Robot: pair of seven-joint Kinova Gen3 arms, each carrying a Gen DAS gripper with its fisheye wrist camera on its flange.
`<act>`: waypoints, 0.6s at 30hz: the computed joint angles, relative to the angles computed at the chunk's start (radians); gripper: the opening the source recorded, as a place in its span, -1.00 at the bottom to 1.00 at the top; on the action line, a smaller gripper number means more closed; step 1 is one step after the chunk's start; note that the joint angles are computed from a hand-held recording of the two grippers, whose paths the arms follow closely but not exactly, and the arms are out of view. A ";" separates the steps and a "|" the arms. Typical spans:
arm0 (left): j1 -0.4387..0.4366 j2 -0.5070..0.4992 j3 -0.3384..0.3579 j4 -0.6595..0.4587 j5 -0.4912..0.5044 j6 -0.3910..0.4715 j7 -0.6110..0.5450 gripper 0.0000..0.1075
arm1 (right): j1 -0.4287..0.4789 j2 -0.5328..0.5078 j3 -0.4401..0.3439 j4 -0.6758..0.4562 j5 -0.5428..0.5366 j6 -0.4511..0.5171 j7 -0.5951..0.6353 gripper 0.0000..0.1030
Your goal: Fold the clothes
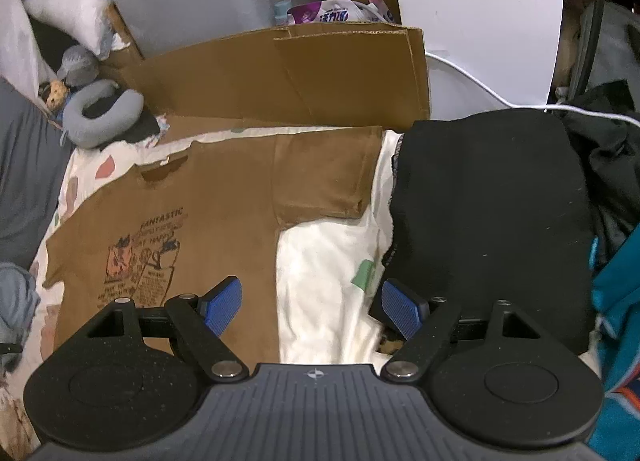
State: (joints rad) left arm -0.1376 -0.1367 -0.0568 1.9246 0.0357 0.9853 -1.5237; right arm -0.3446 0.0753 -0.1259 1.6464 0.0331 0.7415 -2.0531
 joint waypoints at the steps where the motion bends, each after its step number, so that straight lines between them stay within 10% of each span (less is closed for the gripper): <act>1: 0.001 0.013 -0.001 -0.014 0.005 -0.003 -0.009 0.01 | 0.000 0.005 0.000 0.009 -0.002 -0.021 -0.009 0.59; 18: 0.039 0.369 0.064 -0.401 0.129 -0.027 -0.121 0.01 | -0.014 0.123 0.023 0.070 -0.036 -0.200 -0.133 0.55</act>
State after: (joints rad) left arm -0.0989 0.2323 0.0070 1.5236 0.1644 0.9585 -1.6448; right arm -0.3583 0.1982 -0.1032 1.7161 -0.0027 0.5416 -2.1863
